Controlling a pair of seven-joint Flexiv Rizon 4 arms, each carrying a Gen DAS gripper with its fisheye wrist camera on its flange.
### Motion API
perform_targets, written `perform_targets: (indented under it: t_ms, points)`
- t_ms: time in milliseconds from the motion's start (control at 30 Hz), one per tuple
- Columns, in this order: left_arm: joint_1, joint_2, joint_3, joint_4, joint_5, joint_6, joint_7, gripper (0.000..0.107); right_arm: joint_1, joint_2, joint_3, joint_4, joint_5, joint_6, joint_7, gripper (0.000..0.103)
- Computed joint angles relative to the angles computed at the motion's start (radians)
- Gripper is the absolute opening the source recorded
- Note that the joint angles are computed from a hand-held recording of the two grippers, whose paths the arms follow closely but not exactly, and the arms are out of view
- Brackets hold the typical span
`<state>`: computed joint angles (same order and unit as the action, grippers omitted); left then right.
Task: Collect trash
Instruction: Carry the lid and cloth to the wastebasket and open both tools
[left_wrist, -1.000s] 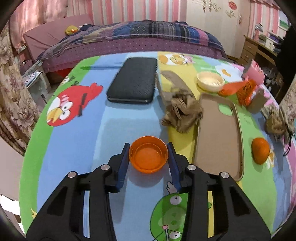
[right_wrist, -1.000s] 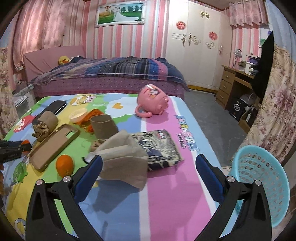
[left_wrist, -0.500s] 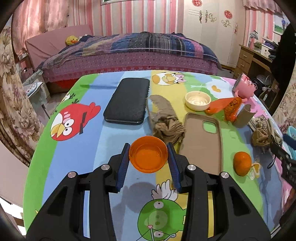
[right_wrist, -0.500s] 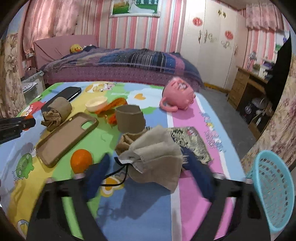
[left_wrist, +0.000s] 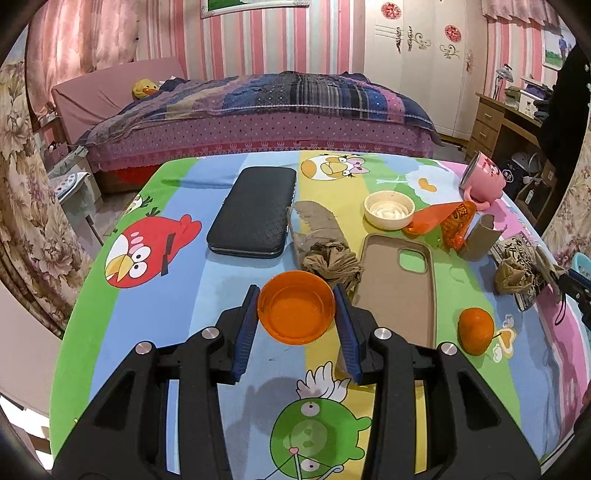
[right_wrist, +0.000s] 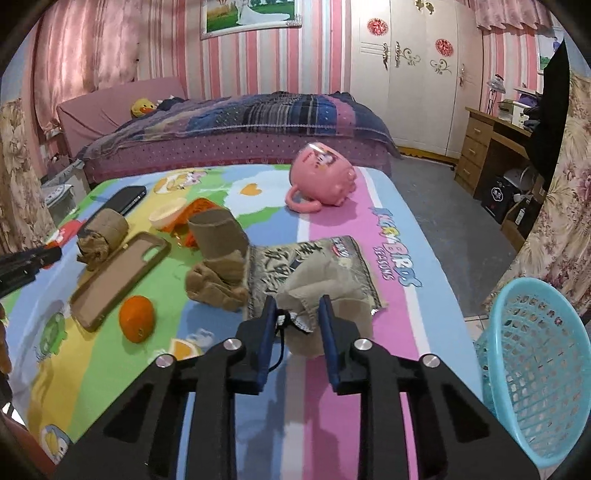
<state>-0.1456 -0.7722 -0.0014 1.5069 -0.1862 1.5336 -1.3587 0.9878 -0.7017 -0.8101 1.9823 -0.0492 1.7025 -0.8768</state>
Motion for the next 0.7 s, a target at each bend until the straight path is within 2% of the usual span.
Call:
perform_targets:
  t_ms: [133,300,400,533,633,700]
  points:
    - [-0.007,0.002,0.003,0.005,0.009,0.023,0.003,0.039,0.008,0.009,-0.012,0.012,0.014,0.039,-0.021,0.017]
    - [-0.019,0.007,0.012,0.016,0.017,0.042,0.008,0.039,0.036,0.017,-0.041,0.026,0.067,0.071,-0.062,0.016]
    - [-0.008,0.021,-0.014,0.042,0.024,0.07,0.026,0.039,0.052,0.03,-0.06,0.042,0.089,0.077,-0.096,0.016]
    - [-0.003,0.039,-0.056,0.066,0.019,0.121,0.041,0.039,0.086,0.055,-0.111,0.086,0.138,0.108,-0.135,0.016]
    - [-0.057,0.044,-0.021,0.054,0.016,0.146,0.035,0.039,0.119,0.069,-0.16,0.124,0.193,0.132,-0.163,0.016]
    - [-0.048,0.054,-0.075,0.057,0.03,0.173,0.058,0.039,0.137,0.084,-0.195,0.154,0.23,0.15,-0.182,0.016]
